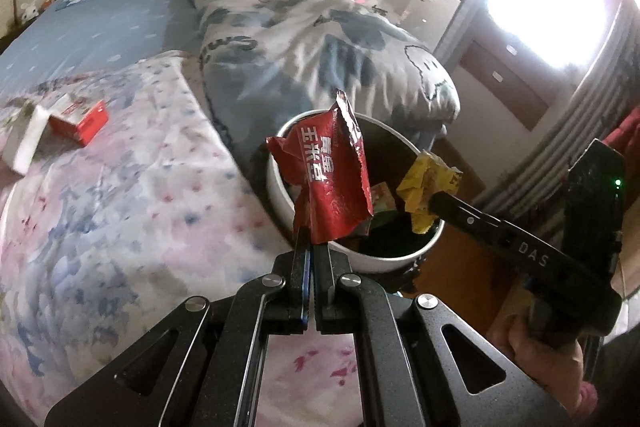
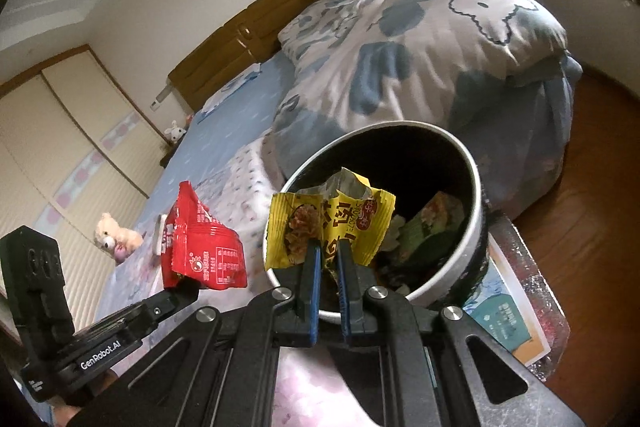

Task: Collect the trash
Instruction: 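Carry the red bag and yellow bag over the bin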

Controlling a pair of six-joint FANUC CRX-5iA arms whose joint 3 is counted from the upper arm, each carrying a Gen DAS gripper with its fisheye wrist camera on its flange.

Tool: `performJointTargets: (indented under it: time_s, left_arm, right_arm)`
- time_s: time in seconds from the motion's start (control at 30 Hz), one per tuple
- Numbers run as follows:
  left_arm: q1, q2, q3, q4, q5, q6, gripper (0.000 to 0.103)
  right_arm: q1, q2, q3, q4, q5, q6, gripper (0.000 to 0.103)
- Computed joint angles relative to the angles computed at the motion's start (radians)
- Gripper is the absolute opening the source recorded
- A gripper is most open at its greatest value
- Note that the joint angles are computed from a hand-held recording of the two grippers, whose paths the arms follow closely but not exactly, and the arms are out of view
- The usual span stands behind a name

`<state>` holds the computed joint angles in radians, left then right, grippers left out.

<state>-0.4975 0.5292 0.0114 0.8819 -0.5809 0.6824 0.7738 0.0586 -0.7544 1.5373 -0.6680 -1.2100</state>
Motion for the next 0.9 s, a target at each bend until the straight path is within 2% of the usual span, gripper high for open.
performJointTargets:
  time_s: [0.6,0.9]
  left_arm:
    - [-0.035,0.079,0.133,-0.119,-0.055,0.103,0.001]
    - [-0.036,0.112,0.188,-0.158,-0.082,0.147,0.001]
  right_arm:
    - [-0.053,-0.025,-0.028,0.004,0.02,0.006,0.008]
    - [-0.094,-0.015,-0.027,0.029,0.061,-0.005,0.008]
